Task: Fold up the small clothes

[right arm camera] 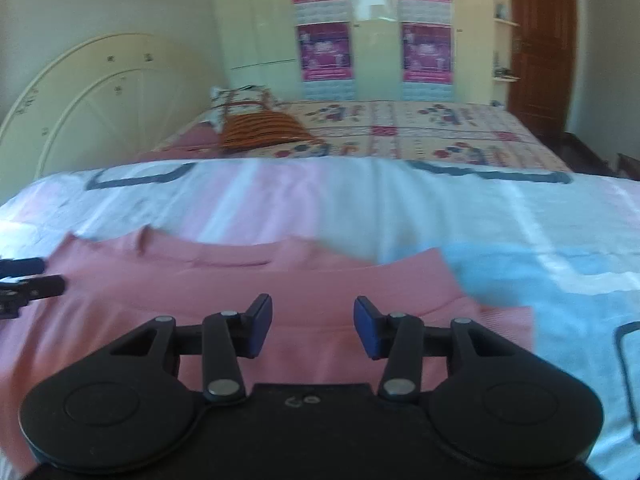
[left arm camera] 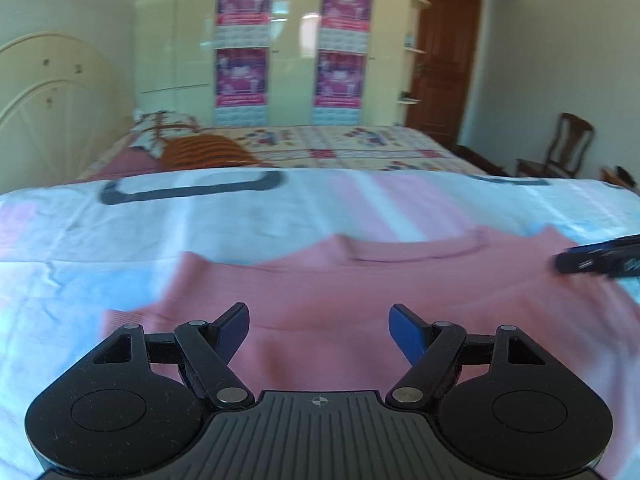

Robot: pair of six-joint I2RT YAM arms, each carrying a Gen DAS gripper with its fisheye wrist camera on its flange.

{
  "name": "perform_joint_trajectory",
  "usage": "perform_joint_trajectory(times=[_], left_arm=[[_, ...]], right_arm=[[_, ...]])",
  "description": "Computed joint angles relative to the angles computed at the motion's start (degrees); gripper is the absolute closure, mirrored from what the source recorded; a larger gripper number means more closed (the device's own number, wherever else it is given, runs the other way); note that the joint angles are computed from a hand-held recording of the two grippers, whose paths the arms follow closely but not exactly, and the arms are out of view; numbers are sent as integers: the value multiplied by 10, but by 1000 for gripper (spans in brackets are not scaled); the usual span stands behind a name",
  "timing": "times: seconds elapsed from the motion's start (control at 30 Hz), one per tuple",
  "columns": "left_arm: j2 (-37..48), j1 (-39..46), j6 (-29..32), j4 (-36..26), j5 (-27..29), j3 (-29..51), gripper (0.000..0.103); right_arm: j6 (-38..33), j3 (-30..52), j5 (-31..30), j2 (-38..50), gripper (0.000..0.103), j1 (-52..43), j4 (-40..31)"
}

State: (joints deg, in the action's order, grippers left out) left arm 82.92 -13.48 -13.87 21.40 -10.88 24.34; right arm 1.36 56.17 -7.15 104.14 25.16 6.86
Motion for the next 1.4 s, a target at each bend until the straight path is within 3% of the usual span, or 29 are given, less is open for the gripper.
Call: perform_joint_trajectory(times=[0.1,0.17,0.2,0.27,0.47,0.57,0.67,0.77,0.87,0.97,1.1,1.27,1.4], left_arm=[[26,-77,-27,1,-17,5,27],[78,-103,-47,-16,-40,30,25],[88,-116,-43,6,-60,24,21],[77,-123,-44,-19,-68,29,20],[-53,-154,-81,-95,-119,-21,20],[-143,-138,-93,-136,-140,-83,20],[-201,-75,-92,-169,-123,-138,20],[-266,-36,-77,-167,-94,-179,20],[-246,-86,-121,-204,-146,-145,20],[-215,-155,-162,-195,-184,-116,20],[-86,-206,-178,-144,-187,-41,20],[43,-240,-200,-145,-175,39,19],[55,-255,-209,-140,-190,42,16]], right_arm=[[-24,-31,-30,-5,63,44,10],[-41,-34,9,13,61,71,9],[-56,-45,31,15,60,82,31],[-59,-41,51,10,60,93,20],[-88,-83,69,-65,62,97,-17],[-82,-134,56,-112,62,48,-14],[-73,-161,85,-131,62,-21,-27],[-65,-183,21,-136,63,-97,-17],[-55,-181,49,-145,64,-75,-28],[-27,-197,54,-177,64,-35,-14],[-13,-165,60,-153,64,41,-18],[-8,-112,92,-82,59,114,-37],[11,-113,107,-80,59,119,-34]])
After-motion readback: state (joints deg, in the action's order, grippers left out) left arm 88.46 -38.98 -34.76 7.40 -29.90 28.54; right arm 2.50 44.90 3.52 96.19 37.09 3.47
